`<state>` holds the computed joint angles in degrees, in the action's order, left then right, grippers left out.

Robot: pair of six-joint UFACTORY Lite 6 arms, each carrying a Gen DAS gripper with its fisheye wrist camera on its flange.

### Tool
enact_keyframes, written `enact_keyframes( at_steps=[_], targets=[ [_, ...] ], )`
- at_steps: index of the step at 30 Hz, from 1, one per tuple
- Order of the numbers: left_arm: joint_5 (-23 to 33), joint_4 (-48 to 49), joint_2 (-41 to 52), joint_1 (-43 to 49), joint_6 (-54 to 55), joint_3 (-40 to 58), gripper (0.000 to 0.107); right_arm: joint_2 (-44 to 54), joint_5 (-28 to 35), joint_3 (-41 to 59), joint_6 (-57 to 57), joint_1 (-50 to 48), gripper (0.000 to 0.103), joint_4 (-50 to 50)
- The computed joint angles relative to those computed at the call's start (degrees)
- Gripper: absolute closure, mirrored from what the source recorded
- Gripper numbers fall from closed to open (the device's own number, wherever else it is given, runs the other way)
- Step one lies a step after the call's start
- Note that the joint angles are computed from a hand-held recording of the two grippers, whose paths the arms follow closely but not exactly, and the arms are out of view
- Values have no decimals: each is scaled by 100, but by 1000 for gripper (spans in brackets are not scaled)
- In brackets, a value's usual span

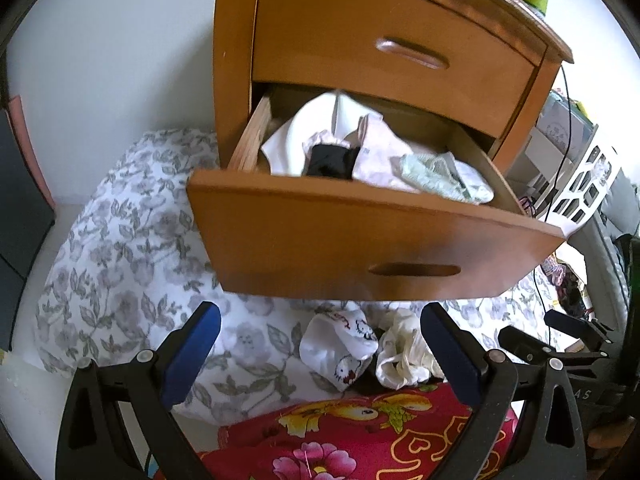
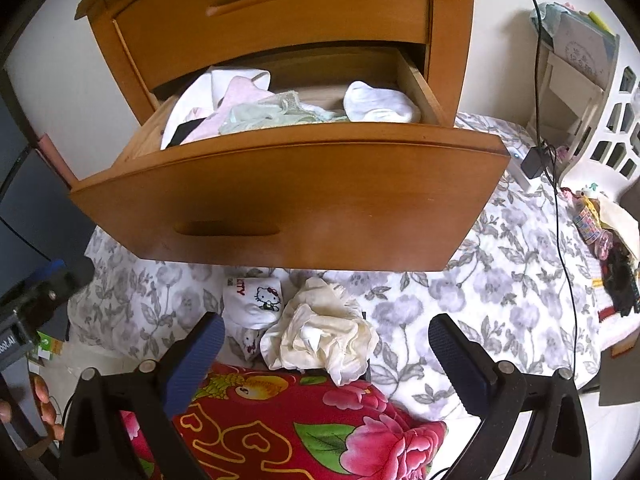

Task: Organize soft objects
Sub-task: 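Withdraw the right gripper from the cream cloth, then move the left gripper into the drawer toward the pale green lace cloth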

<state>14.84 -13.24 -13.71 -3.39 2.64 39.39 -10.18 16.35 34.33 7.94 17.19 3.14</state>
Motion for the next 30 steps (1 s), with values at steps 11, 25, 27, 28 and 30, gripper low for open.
enact_keyframes(
  at_steps=[11, 25, 27, 28, 30],
  targets=[
    [565, -1702, 128, 575, 2065, 1087, 7, -200, 53, -59, -418, -185, 0, 267],
    [1787, -459, 2357, 579, 882, 4569, 7, -163, 29, -53, -930, -412, 0, 717],
    [2042, -555, 2831, 486, 910, 5045, 7, -121, 15, -45, -1049, -444, 0, 815],
    [2093, -449, 3004, 397, 802, 5198, 7, -106, 4, -43, -1075, -457, 0, 831],
    [2259, -247, 3406, 220, 635, 5584, 7, -107, -14, -55, -1090, -495, 0, 814]
  ],
)
